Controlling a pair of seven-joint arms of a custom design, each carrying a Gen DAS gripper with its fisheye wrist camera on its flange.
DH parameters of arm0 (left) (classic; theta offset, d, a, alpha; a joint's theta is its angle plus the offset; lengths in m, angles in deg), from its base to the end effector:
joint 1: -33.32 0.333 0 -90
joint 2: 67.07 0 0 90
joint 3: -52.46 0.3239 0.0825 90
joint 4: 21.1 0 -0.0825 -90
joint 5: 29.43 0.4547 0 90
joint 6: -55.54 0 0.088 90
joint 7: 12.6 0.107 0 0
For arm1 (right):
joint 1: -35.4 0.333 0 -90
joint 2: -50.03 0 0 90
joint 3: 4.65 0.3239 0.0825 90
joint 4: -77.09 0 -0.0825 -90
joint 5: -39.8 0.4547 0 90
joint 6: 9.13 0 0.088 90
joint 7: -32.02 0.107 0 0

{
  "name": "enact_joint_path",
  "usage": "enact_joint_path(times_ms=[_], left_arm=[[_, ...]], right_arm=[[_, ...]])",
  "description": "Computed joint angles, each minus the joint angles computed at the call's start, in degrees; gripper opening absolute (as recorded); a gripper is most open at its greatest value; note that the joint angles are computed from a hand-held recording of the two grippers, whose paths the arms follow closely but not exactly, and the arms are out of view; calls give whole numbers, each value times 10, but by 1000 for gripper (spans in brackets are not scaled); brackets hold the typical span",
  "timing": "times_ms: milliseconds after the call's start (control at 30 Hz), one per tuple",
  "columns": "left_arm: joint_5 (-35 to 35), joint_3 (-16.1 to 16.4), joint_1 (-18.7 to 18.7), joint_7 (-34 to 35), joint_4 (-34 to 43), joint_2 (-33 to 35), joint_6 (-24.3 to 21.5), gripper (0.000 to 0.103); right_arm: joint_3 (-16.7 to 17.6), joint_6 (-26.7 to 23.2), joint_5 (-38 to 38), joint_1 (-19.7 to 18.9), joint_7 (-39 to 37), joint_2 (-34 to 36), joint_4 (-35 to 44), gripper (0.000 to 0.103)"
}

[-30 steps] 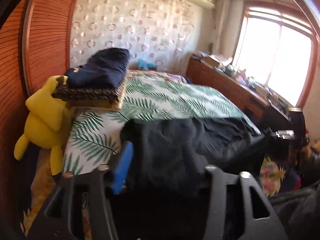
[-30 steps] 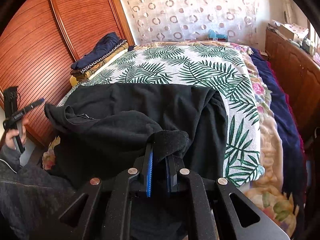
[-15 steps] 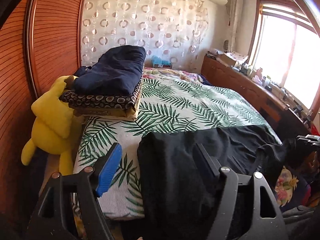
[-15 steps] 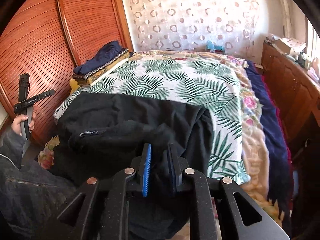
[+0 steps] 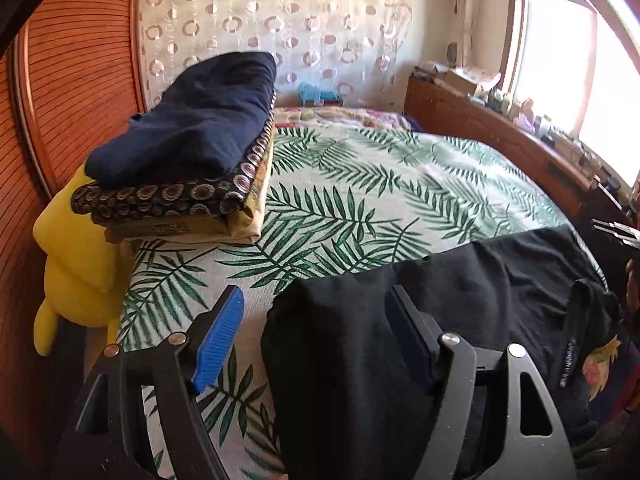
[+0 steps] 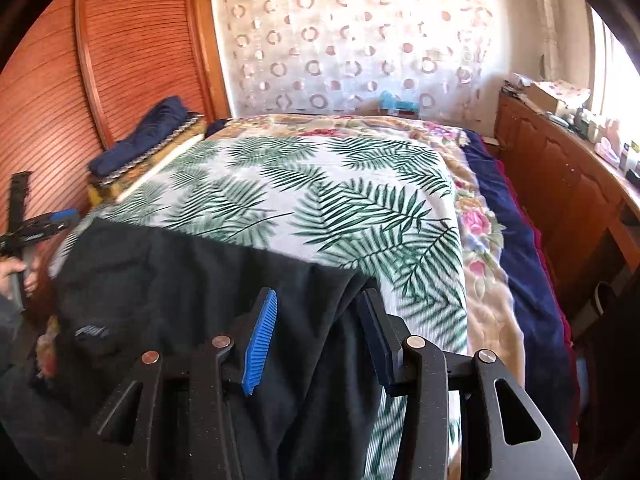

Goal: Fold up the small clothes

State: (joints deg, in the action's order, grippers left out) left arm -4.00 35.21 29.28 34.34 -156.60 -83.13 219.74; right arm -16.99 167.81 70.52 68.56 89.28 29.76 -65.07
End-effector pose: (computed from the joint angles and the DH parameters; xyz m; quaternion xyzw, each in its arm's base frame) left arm 0.5142 -0.2330 0.4875 -0.6412 0.6563 -0.3100 0.2490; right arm 0.5108 0.1442 0.4888 -0.7353 0.4939 -0.2299 0.4032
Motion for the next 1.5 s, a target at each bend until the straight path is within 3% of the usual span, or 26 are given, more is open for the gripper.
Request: enact_joint_path(times_ms=[33, 300, 467, 600, 733, 800, 833, 900, 933, 1033, 1200, 1333, 1400, 1500], left_arm=[[-3, 3, -3, 9, 6, 7, -6, 74], [-29, 26, -26, 58, 37, 49, -60, 74], [-94, 45, -40, 87, 30, 53, -48, 74], [-85, 38, -34, 78, 35, 58, -51, 74], [-80, 36, -33, 67, 39, 60, -55, 74], [-88, 39, -36, 73, 35, 60, -41, 66], [-92, 41, -38, 78, 32, 59, -35, 52], [-109, 45, -44, 96, 29, 59, -24, 40], [-121, 48, -49, 111, 26, 58, -18, 31], [-148, 50, -58, 134, 15, 50, -5, 16], [-144, 31, -53, 119, -25, -5, 41, 14], [-107, -18, -17, 76, -53, -83, 78, 13], [-98, -41, 0, 57, -67, -125, 101, 13], [-100, -58, 10, 51, -79, -170, 123, 13]], right_arm=[[-1, -3, 1, 2, 1, 17, 13, 45], [94, -28, -69, -113, 116, 92, 68, 46], [86, -52, -18, -108, 89, 114, 96, 48], [89, -59, 22, -108, 40, 114, 101, 48], [111, -60, -14, -130, 51, 113, 97, 48], [116, -61, -28, -134, 58, 113, 96, 47], [114, -62, -25, -131, 52, 113, 96, 45], [96, -72, 26, -108, -5, 110, 98, 22], [87, -81, 62, -95, -41, 108, 99, 15], [89, -82, 122, -90, -82, 101, 94, 12], [52, -35, 319, -28, -238, 32, 54, 11], [8, 2, 420, 30, -323, -66, 9, 10], [5, 18, 429, 39, -325, -116, -15, 10], [44, 42, 382, 15, -288, -178, -56, 10]])
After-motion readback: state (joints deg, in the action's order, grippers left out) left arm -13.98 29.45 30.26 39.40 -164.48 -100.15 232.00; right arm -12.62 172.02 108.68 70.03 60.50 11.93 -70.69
